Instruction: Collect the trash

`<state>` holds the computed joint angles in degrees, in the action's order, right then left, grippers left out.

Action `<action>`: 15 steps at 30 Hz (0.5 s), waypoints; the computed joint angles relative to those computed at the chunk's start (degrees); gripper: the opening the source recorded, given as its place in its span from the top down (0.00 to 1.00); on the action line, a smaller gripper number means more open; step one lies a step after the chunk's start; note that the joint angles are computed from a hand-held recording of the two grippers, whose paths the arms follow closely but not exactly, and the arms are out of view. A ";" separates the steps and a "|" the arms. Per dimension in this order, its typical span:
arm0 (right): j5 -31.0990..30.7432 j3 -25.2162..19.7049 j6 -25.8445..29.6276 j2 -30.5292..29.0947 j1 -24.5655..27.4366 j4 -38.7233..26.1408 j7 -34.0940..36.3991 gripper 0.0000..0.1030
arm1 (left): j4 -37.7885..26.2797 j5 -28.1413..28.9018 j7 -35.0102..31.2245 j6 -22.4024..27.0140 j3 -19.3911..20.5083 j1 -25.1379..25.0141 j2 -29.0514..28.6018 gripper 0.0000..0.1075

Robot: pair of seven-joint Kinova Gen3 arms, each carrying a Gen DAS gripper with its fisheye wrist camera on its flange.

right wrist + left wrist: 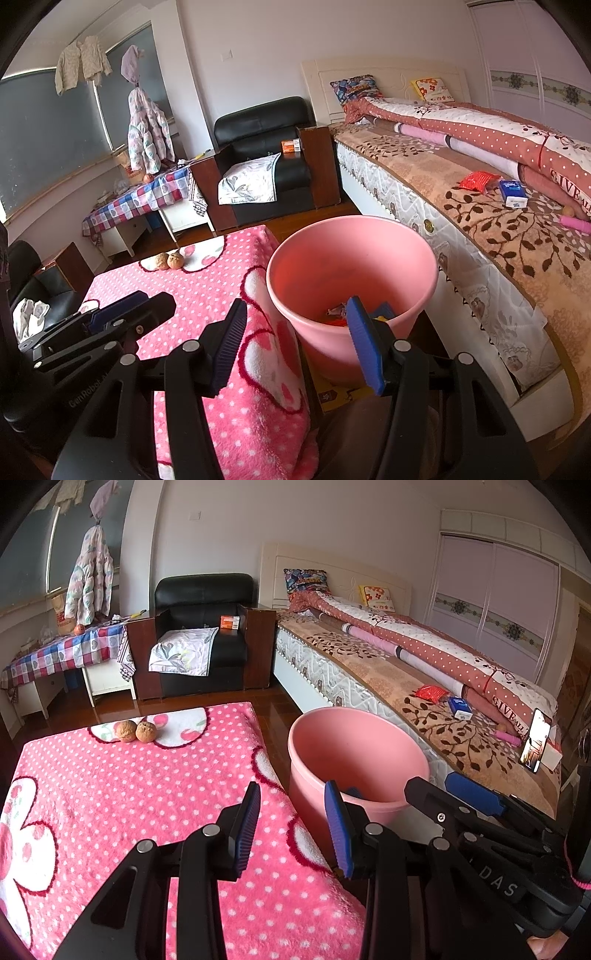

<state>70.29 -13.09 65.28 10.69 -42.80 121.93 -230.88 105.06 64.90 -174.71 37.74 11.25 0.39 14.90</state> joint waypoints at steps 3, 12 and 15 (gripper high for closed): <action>0.04 0.00 -0.10 -0.03 0.04 0.06 -0.06 0.45 | -0.10 -0.20 0.13 -0.09 -0.01 0.03 0.14 0.67; -0.06 0.16 -0.50 0.39 0.12 -0.34 0.26 0.45 | -0.35 -0.45 0.30 -0.05 0.10 -0.25 0.74 0.67; -0.10 0.25 -0.51 0.38 0.08 -0.37 0.23 0.45 | -0.68 -0.91 0.72 -0.09 0.21 -0.25 1.06 0.67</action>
<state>70.20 -12.84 64.77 11.07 -42.72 121.56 -230.66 104.38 63.99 -173.99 37.65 11.46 0.14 15.96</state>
